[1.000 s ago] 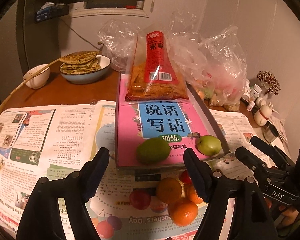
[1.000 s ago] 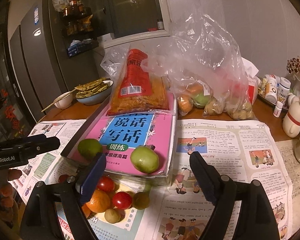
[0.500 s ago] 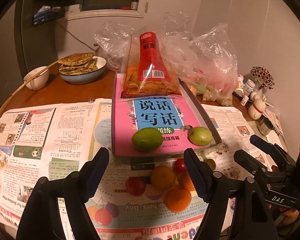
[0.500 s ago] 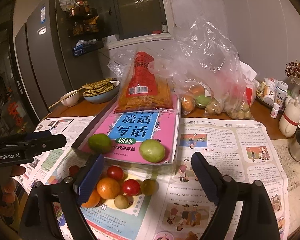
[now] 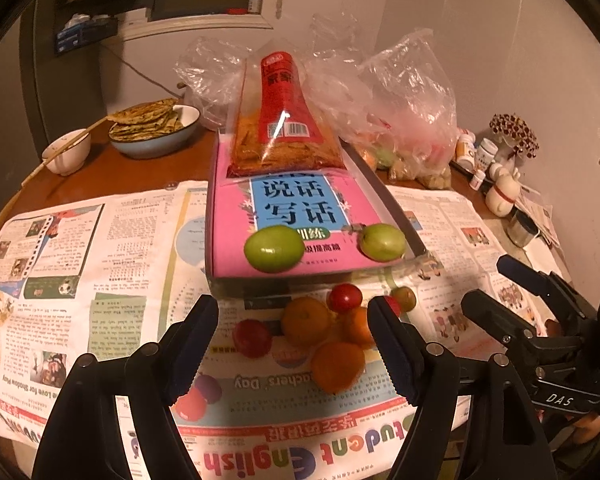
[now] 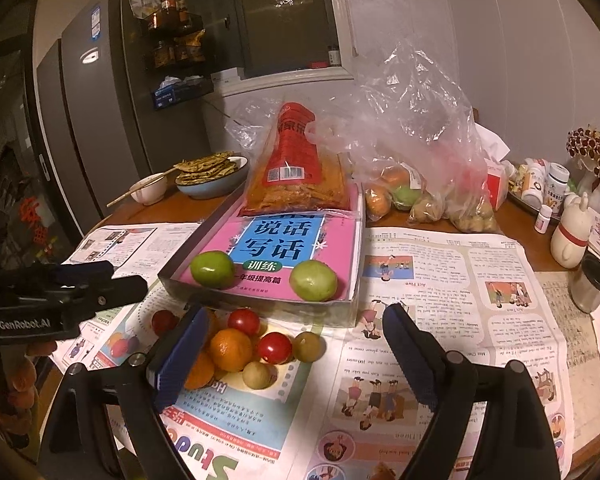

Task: Organize fruits
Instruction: 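Withdraw both tools from the pink box back toward the fruit cluster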

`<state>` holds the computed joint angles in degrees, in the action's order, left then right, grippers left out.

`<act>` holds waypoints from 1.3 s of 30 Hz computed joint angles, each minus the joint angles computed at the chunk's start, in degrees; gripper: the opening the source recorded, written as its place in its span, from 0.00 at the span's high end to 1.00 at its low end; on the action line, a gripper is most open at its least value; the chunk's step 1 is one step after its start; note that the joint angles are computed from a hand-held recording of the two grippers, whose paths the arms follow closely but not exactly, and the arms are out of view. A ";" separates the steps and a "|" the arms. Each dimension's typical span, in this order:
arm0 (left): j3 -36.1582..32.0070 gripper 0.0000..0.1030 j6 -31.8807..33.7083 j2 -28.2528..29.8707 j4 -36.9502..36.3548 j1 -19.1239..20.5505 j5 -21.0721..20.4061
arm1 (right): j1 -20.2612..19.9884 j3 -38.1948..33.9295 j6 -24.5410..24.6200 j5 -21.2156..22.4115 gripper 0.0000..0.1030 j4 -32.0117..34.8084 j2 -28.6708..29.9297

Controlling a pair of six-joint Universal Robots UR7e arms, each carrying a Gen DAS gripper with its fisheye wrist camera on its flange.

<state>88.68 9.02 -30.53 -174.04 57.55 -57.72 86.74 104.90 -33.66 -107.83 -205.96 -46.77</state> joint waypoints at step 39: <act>0.92 0.24 -1.25 0.52 4.52 0.85 -0.35 | -0.75 2.13 -1.66 -1.06 0.14 2.63 0.79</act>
